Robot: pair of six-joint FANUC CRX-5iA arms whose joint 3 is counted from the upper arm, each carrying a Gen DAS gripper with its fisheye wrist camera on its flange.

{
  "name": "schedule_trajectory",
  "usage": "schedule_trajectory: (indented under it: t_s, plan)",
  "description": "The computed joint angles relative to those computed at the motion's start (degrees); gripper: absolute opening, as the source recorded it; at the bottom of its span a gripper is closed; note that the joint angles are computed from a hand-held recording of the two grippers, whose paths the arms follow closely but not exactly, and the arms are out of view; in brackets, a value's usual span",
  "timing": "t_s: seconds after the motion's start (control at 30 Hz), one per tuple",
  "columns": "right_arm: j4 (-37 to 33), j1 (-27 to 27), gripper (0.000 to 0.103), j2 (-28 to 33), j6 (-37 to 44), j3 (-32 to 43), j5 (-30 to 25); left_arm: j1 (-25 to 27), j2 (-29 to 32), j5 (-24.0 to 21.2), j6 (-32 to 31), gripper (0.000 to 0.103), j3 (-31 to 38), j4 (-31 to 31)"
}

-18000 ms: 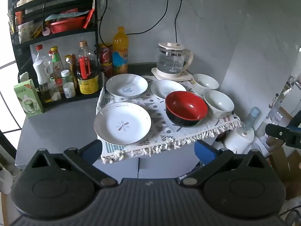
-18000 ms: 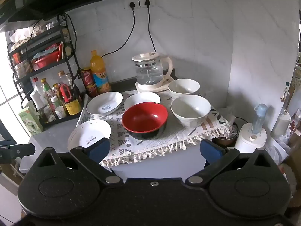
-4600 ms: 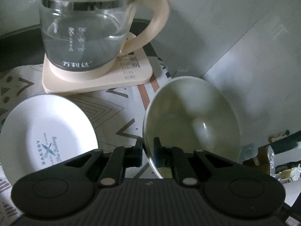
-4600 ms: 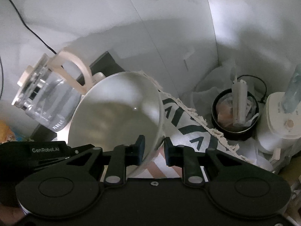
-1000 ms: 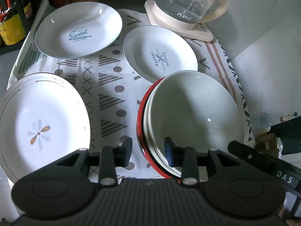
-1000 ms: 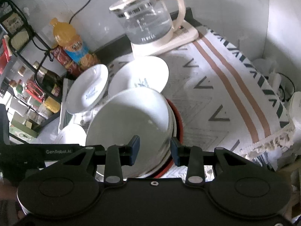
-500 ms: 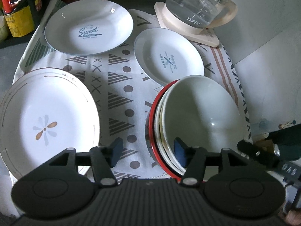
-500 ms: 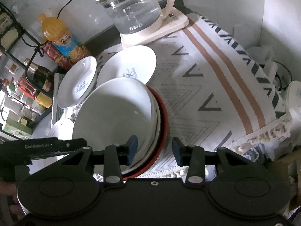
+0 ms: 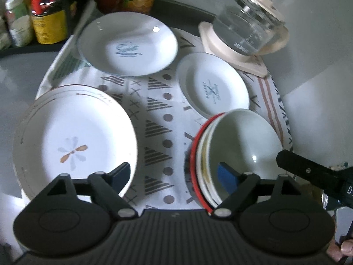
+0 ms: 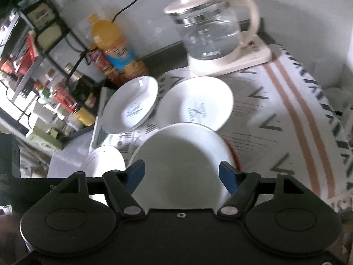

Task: Organize plates and bowls
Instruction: 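Move both tools toward the flower-print white plate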

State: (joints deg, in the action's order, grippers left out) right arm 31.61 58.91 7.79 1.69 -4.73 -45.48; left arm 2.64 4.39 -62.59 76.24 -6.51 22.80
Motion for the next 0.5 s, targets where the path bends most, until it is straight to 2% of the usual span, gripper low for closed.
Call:
schedule_trajectory:
  t_s: [0.17, 0.23, 0.5]
  plan:
    - [-4.9, -0.9, 0.078, 2.3, 8.3, 4.1, 1.3, 1.1, -0.7, -0.3, 3.7, 0.088, 0.5, -2.3]
    - [-7.1, -1.1, 0.080, 3.5, 12.1, 6.3, 1.5, 1.7, -1.2, -0.2, 4.5, 0.092, 0.4, -2.9]
    - [-14.7, -1.9, 0.083, 8.6, 25.9, 15.3, 0.0, 4.4, -3.1, -1.0, 7.7, 0.097, 0.1, -5.2]
